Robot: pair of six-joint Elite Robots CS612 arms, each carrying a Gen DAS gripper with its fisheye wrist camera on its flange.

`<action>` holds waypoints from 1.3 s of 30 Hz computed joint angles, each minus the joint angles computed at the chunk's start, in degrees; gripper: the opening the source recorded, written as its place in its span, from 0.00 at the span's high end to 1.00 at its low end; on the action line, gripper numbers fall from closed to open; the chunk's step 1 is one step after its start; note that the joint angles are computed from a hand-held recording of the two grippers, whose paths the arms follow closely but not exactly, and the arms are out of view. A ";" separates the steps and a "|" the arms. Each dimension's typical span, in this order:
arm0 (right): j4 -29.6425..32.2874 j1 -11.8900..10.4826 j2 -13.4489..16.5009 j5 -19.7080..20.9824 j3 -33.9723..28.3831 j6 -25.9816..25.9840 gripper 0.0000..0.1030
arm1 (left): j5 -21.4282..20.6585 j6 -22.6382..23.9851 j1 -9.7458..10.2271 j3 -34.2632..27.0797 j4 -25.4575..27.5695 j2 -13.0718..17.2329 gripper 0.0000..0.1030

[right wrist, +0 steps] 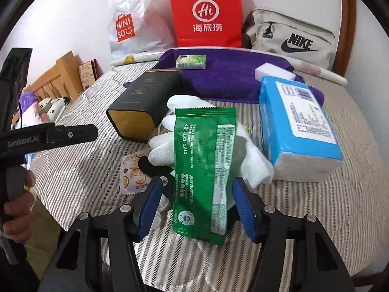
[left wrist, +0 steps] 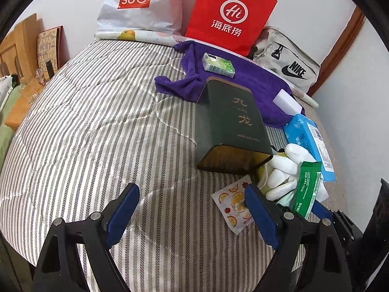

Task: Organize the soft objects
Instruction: 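Grasp the green wet-wipe packet with the right gripper, then grasp the white gloves with the left gripper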

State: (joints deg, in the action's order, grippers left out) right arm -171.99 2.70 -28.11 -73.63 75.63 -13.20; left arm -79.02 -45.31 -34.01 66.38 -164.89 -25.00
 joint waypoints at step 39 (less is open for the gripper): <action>-7.06 -7.20 -2.97 8.38 5.77 2.16 0.65 | -3.21 8.94 -3.51 -10.08 7.12 4.16 0.15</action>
State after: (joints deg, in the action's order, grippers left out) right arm -179.05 -4.49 -31.08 -65.25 81.40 -11.04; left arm -82.23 -36.37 -37.52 56.30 -157.76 -20.85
